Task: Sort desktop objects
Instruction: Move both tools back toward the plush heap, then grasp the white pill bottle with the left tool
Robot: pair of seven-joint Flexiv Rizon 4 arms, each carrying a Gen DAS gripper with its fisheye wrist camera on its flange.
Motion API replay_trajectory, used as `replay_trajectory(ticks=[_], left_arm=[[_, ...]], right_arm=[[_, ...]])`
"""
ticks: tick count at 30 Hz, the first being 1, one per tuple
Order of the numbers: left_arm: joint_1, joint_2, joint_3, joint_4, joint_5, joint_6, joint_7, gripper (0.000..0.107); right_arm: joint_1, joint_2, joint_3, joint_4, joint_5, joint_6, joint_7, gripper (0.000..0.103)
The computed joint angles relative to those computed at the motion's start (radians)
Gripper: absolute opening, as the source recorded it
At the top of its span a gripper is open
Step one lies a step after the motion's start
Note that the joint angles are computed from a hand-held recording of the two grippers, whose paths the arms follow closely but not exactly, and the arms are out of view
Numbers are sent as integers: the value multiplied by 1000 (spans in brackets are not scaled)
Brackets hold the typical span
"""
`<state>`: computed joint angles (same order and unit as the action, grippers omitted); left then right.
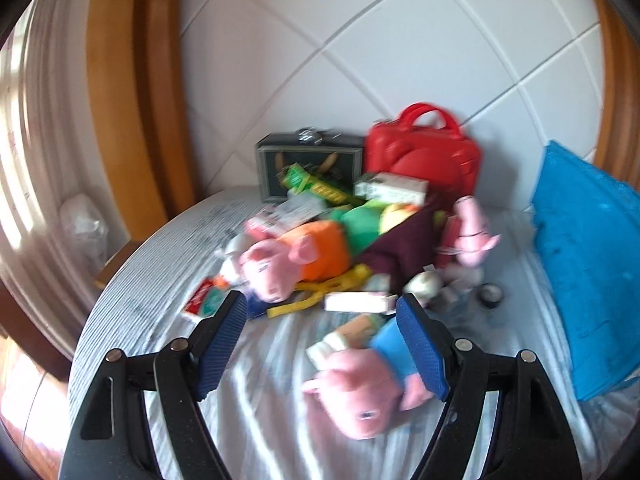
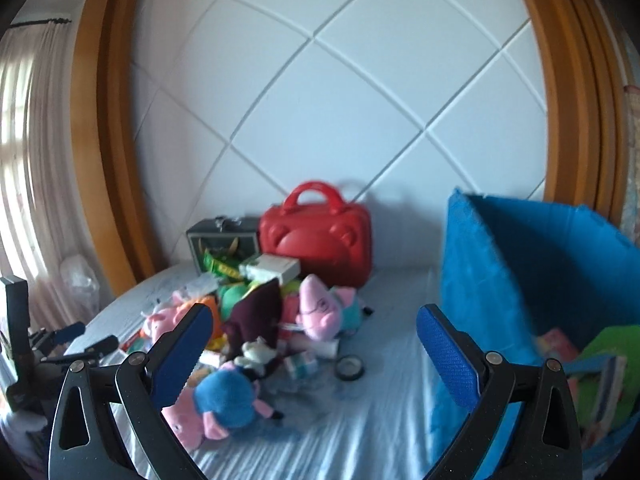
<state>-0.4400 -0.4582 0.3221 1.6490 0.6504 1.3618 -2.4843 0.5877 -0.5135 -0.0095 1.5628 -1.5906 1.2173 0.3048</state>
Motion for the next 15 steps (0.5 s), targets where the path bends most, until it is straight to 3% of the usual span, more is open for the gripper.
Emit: replay_trajectory(ticks=[4, 9, 15], left_arm=[[121, -25, -41, 62, -100, 25, 80, 77], [209, -80, -71, 88, -240, 16, 202, 77], [311, -177, -216, 46, -394, 40, 428, 77]], right_arm=[[13, -81, 11, -32, 200, -9, -127, 103], [21, -185, 40, -96, 473, -72, -322, 103], [31, -274, 57, -190, 678, -140, -525, 103]])
